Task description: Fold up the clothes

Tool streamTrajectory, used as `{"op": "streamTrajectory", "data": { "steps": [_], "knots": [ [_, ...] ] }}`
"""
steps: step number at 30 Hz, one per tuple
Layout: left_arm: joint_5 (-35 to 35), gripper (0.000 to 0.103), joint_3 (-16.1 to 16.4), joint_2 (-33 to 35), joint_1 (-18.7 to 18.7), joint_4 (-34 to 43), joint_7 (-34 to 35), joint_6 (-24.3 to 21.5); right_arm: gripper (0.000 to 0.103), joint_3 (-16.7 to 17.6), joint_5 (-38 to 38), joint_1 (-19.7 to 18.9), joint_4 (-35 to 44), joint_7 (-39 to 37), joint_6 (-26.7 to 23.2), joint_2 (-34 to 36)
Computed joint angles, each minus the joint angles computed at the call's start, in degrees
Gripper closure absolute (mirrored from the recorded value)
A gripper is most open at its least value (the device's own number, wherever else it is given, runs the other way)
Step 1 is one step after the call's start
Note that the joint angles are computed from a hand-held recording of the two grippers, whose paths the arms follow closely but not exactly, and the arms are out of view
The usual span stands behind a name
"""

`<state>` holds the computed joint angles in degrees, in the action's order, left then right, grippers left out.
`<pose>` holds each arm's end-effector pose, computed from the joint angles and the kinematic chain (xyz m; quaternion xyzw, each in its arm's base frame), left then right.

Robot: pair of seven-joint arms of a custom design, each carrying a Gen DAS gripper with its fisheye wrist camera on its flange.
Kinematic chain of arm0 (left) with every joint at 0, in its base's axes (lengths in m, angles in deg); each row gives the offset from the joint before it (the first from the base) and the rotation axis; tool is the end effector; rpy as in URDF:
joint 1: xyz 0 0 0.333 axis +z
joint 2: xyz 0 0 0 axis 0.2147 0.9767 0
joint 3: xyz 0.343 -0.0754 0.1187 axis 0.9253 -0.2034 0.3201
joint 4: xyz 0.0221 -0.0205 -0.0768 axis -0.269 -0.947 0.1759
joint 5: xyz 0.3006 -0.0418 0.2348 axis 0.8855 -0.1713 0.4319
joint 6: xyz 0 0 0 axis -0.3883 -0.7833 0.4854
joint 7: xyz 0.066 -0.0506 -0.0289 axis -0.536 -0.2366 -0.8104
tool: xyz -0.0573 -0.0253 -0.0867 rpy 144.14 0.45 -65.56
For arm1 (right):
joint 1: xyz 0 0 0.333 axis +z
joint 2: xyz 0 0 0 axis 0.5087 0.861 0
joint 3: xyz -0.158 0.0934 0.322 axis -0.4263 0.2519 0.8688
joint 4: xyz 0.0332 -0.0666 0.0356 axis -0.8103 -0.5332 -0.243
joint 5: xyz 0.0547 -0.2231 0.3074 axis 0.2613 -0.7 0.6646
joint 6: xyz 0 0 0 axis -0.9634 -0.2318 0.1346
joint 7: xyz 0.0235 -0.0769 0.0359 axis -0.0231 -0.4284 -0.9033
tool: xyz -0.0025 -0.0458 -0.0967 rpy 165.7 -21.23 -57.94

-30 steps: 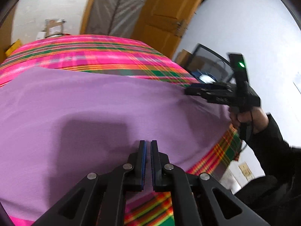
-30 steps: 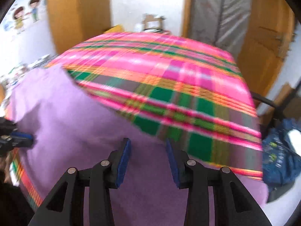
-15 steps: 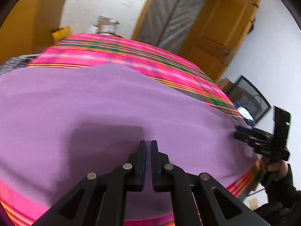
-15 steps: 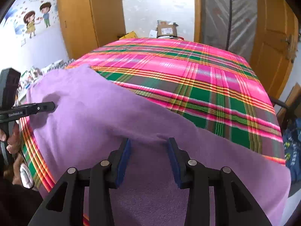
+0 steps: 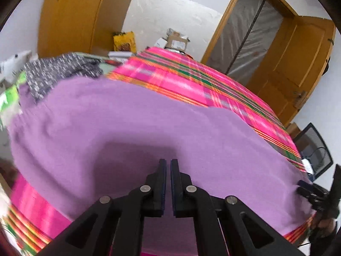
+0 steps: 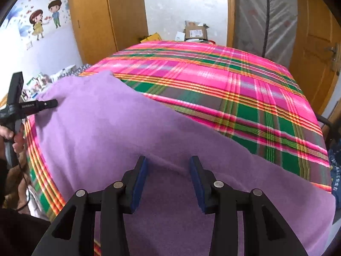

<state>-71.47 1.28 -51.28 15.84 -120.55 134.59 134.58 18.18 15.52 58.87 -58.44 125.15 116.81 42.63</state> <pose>0.6196 0.0179 0.3698 -0.6885 0.6001 -0.3743 0.1605 0.5481 0.2007 0.4030 -0.7194 0.5831 -0.2063 0.3161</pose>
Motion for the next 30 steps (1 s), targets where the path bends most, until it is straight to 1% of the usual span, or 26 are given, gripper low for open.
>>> {"op": "streamTrajectory", "data": {
  "steps": [3, 5, 6, 7, 9, 11, 12, 13, 15, 16, 18, 19, 20, 21, 23, 25, 28, 30],
  "knots": [
    [0.22, 0.099, 0.58, 0.36, 0.80, 1.29, 0.03, -0.49, 0.060, 4.44, -0.48, -3.94, 0.44, 0.03, 0.33, -0.29],
    [3.23, 0.098, 0.84, 0.99, 0.85, 2.36, -2.74, 0.94, 0.059, 7.61, -1.01, -6.79, 1.11, 0.03, 0.43, 0.05],
    [6.60, 0.097, 1.09, 1.53, 0.84, 2.85, -5.98, 1.64, 0.059, 8.44, -1.20, -7.32, 1.65, 0.00, 0.25, 0.29],
    [11.81, 0.096, 1.75, 1.85, 0.57, 2.91, -11.00, 2.10, 0.059, 9.23, -1.42, -7.83, 2.19, -0.02, 0.07, 0.54],
    [20.60, 0.094, 3.81, 2.68, -0.56, 3.47, -19.21, 2.27, 0.059, 10.12, -1.92, -8.14, 3.07, -0.11, -0.44, 0.86],
    [25.03, 0.092, 4.49, 3.24, -0.65, 4.19, -22.73, 2.31, 0.059, 11.31, -2.38, -8.75, 4.82, -0.24, -1.31, 1.86],
    [28.20, 0.091, 5.61, 3.82, -1.43, 4.94, -25.72, 2.43, 0.059, 12.41, -2.62, -9.59, 5.44, -0.33, -1.61, 2.21],
    [29.76, 0.091, 5.67, 4.45, -1.26, 5.96, -27.10, 2.35, 0.059, 13.38, -2.83, -10.38, 5.99, -0.44, -1.85, 2.55],
    [32.36, 0.090, 5.45, 5.84, -0.53, 8.15, -29.52, 1.88, 0.059, 13.97, -3.10, -10.75, 6.89, -0.42, -2.27, 3.10],
    [34.71, 0.089, 6.46, 6.67, -1.10, 9.09, -32.27, 1.54, 0.059, 14.12, -3.15, -10.74, 7.44, -0.32, -2.57, 3.42],
    [42.20, 0.089, 11.73, 8.91, -4.60, 11.17, -40.80, -0.34, 0.059, 14.04, -3.25, -10.49, 8.45, -0.08, -3.26, 3.96],
    [46.12, 0.089, 14.54, 10.02, -6.31, 12.00, -45.60, -1.88, 0.059, 13.33, -3.31, -9.74, 9.01, 0.24, -3.75, 4.26],
    [47.40, 0.089, 15.36, 10.85, -6.63, 12.80, -47.35, -3.17, 0.059, 12.65, -3.39, -9.05, 9.44, 0.62, -4.20, 4.49],
    [47.77, 0.089, 14.17, 11.41, -5.53, 13.28, -47.35, -3.21, 0.059, 12.35, -3.44, -8.70, 9.96, 0.95, -4.63, 4.83],
    [48.26, 0.089, 11.36, 11.69, -3.61, 12.99, -45.75, -0.41, 0.059, 12.16, -3.54, -8.42, 10.73, 1.51, -5.27, 5.35],
    [49.62, 0.089, 10.34, 11.73, -2.84, 12.70, -46.61, 0.41, 0.059, 12.73, -3.53, -8.88, 11.63, 1.76, -5.94, 5.94],
    [52.65, 0.089, 10.45, 11.57, -2.91, 12.13, -49.07, 0.97, 0.059, 13.92, -3.26, -9.85, 12.99, 1.90, -6.82, 6.87],
    [55.43, 0.089, 12.20, 11.21, -4.40, 11.31, -51.85, 1.48, 0.059, 14.72, -3.13, -10.47, 13.56, 1.74, -7.06, 7.26]
  ]
}}
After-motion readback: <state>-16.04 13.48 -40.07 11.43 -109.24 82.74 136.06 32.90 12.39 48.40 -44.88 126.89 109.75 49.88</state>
